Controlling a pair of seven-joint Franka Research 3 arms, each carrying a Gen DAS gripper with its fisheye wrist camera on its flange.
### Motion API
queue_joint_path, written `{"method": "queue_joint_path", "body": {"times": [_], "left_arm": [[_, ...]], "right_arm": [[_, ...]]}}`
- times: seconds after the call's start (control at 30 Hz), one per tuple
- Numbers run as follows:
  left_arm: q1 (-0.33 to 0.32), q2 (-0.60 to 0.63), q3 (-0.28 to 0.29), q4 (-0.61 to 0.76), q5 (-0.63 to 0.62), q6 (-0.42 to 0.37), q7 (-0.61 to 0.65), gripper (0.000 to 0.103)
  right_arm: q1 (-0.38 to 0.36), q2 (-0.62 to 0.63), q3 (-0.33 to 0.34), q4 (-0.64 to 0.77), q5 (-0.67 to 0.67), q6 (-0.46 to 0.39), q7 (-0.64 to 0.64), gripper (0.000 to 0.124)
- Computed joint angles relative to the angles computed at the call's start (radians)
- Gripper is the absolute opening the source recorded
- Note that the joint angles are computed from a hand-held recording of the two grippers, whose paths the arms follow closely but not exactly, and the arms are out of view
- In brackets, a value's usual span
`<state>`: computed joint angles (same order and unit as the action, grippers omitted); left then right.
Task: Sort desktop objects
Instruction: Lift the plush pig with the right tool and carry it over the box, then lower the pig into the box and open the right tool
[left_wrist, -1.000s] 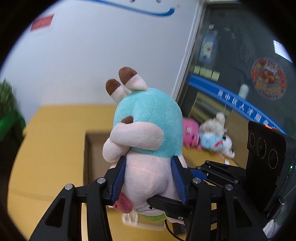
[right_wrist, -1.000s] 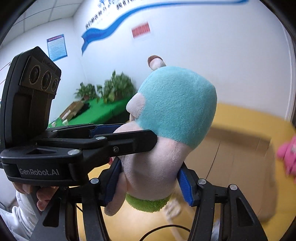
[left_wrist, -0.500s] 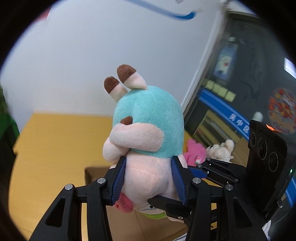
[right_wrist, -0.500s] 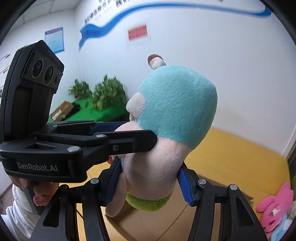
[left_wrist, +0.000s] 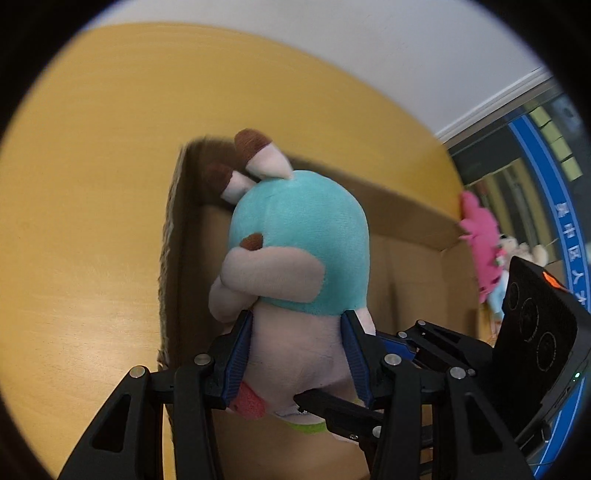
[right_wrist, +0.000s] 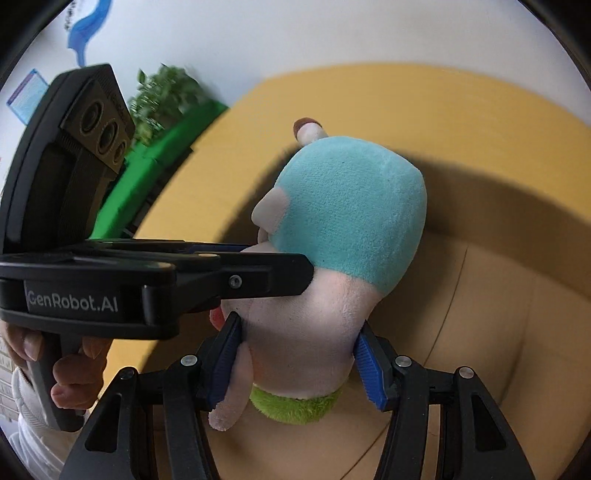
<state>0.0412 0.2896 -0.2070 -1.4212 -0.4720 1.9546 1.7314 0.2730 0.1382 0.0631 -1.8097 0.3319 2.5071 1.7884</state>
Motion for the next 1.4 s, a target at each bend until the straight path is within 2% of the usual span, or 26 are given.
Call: {"method": "queue_joint_path", "body": {"times": [0.07, 0.17, 0.23, 0.27, 0.37, 0.47, 0.5, 0.53, 0.6, 0.63, 0.67, 0.73, 0.83, 0.9, 0.97, 1.03, 1.1, 1.13, 1.17, 1.23, 1.27, 1.33, 1.4], "left_arm": [[-0.001, -0.028, -0.001, -0.023, -0.006, 0.015, 0.006, 0.047], [0.002, -0.052, 0.008, -0.013, -0.016, 0.020, -0.002, 0.044], [0.014, -0.125, 0.022, -0.084, -0.030, 0.084, 0.038, 0.044], [0.015, -0.162, 0.033, -0.125, -0.025, 0.123, 0.055, 0.046], [0.005, -0.236, 0.060, -0.204, 0.002, 0.187, 0.053, 0.047], [-0.012, -0.269, 0.076, -0.252, 0.049, 0.205, 0.044, 0.047], [-0.017, -0.281, 0.080, -0.272, 0.059, 0.212, 0.043, 0.047], [-0.021, -0.297, 0.084, -0.296, 0.060, 0.220, 0.049, 0.047], [-0.030, -0.328, 0.093, -0.340, 0.055, 0.235, 0.058, 0.047], [-0.052, -0.323, 0.077, -0.338, 0.080, 0.255, 0.014, 0.047], [-0.067, -0.332, 0.070, -0.353, 0.098, 0.273, -0.013, 0.047], [-0.073, -0.372, 0.083, -0.397, 0.117, 0.296, -0.014, 0.047], [-0.094, -0.440, 0.082, -0.471, 0.193, 0.377, -0.047, 0.047], [-0.108, -0.493, 0.080, -0.526, 0.251, 0.442, -0.073, 0.047], [-0.121, -0.546, 0.082, -0.575, 0.300, 0.493, -0.104, 0.049], [-0.134, -0.606, 0.075, -0.631, 0.354, 0.557, -0.156, 0.050], [-0.141, -0.672, 0.062, -0.694, 0.412, 0.632, -0.217, 0.062], [-0.145, -0.704, 0.059, -0.724, 0.434, 0.667, -0.244, 0.071], [-0.159, -0.751, 0.065, -0.773, 0.443, 0.723, -0.260, 0.072], [-0.194, -0.820, 0.072, -0.851, 0.454, 0.802, -0.297, 0.072], [-0.223, -0.851, 0.085, -0.879, 0.449, 0.815, -0.304, 0.072], [-0.272, -0.917, 0.100, -0.933, 0.440, 0.817, -0.336, 0.076], [-0.285, -0.964, 0.087, -0.976, 0.457, 0.823, -0.383, 0.078]], "right_arm": [[-0.020, 0.009, 0.024, -0.009, 0.003, 0.027, 0.004, 0.056], [0.078, 0.026, -0.081, 0.052, -0.020, -0.020, 0.014, 0.056], [0.054, 0.038, -0.073, 0.097, -0.047, -0.062, 0.012, 0.056], [0.072, 0.037, -0.092, 0.104, -0.061, -0.065, 0.007, 0.056], [0.091, 0.040, -0.085, 0.077, -0.092, -0.034, 0.030, 0.056], [0.031, 0.019, -0.019, 0.035, -0.091, 0.008, 0.033, 0.056], [0.016, 0.029, -0.003, 0.051, -0.110, -0.012, 0.077, 0.058], [0.036, 0.074, -0.018, 0.082, -0.098, 0.024, 0.052, 0.060], [0.062, 0.117, -0.040, 0.115, -0.118, 0.057, 0.111, 0.068], [0.069, 0.154, -0.048, 0.156, -0.096, 0.063, 0.099, 0.073], [0.103, 0.158, -0.088, 0.169, -0.089, 0.047, 0.096, 0.073], [0.121, 0.159, -0.103, 0.177, -0.126, 0.039, 0.158, 0.074], [0.146, 0.092, -0.119, 0.125, -0.215, 0.063, 0.217, 0.076], [0.173, 0.009, -0.138, 0.064, -0.339, 0.067, 0.282, 0.085], [0.195, -0.093, -0.141, -0.003, -0.520, 0.048, 0.415, 0.091], [0.185, -0.192, -0.106, -0.073, -0.670, 0.031, 0.553, 0.097], [0.167, -0.288, -0.046, -0.131, -0.818, -0.029, 0.698, 0.100], [0.155, -0.320, -0.013, -0.149, -0.878, -0.053, 0.747, 0.100], [0.115, -0.369, 0.052, -0.184, -0.931, -0.079, 0.798, 0.100], [0.030, -0.455, 0.171, -0.242, -0.938, -0.119, 0.832, 0.100], [0.027, -0.513, 0.197, -0.296, -0.970, -0.123, 0.892, 0.100], [-0.001, -0.606, 0.250, -0.362, -0.952, -0.172, 0.929, 0.100], [0.033, -0.672, 0.274, -0.392, -0.956, -0.266, 0.972, 0.100]]}}
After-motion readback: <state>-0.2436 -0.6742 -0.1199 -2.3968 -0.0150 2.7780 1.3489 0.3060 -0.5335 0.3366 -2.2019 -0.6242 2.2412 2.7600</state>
